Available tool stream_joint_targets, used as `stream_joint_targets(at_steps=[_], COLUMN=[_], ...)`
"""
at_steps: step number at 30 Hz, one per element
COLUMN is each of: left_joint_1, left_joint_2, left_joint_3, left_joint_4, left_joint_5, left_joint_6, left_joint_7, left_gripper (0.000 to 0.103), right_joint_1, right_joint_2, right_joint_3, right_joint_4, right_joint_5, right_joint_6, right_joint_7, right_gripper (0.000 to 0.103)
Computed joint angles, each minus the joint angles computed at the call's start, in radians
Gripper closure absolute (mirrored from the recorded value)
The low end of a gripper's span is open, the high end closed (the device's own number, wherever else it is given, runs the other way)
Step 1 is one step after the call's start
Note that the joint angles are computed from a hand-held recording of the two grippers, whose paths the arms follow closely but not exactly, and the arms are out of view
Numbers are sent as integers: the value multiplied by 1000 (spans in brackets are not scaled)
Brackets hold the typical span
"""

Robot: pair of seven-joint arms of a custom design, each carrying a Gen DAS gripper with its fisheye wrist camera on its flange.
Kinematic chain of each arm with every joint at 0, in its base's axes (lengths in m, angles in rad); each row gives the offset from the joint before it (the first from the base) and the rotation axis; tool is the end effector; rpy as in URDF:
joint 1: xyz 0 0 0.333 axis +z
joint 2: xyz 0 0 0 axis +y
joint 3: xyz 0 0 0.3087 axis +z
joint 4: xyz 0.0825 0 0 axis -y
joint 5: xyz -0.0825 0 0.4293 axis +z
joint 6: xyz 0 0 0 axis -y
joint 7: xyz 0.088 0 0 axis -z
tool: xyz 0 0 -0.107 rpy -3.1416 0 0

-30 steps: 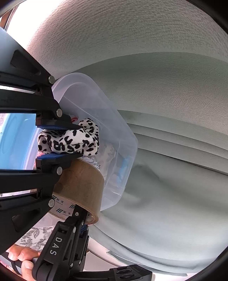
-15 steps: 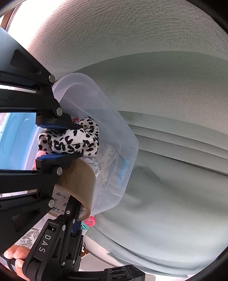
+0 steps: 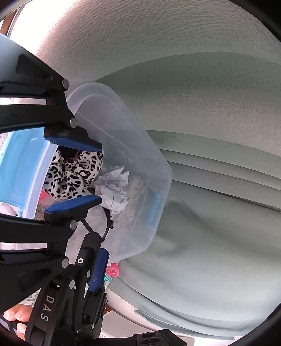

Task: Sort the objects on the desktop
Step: 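Open the left tool dropping the scrunchie while the right tool drops the tape roll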

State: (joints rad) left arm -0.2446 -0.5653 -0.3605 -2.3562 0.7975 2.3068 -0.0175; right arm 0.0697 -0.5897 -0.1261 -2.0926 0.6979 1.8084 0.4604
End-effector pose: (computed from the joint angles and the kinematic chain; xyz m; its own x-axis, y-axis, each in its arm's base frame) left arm 0.3920 -0.2770 0.5654 0.4429 -0.8763 0.1898 -0.4342 -0.3948 -0.8097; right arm 0.4364 0.0131 0.6920 0.8597 -0.5007 -0.1009 -0.4087 -0.5559 -0.7238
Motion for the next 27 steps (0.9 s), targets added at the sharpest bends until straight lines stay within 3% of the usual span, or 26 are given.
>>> stream_joint_targets(at_steps=[11, 18, 20, 27], left_joint_1=[-11, -11, -12, -22], left_joint_2=[-4, 1, 3, 21], left_joint_3=[-9, -10, -15, -30], left_joint_4=[13, 26, 33, 66], left_joint_5=[-20, -23, -22, -7], left_joint_6=[-45, -93, -115, -176], left_joint_7=[15, 7, 5, 0], left_gripper=[49, 43, 36, 34], right_joint_1=[-1, 2, 6, 15], right_joint_2=[-8, -15, -9, 11], right_joint_3=[-3, 3, 2, -4], right_joint_4=[-3, -37, -41, -51], right_joint_5=[-16, -2, 6, 37], right_joint_6=[-22, 1, 6, 23], right_joint_7=[-10, -34, -39, -65], right_gripper=[63, 45, 43, 38])
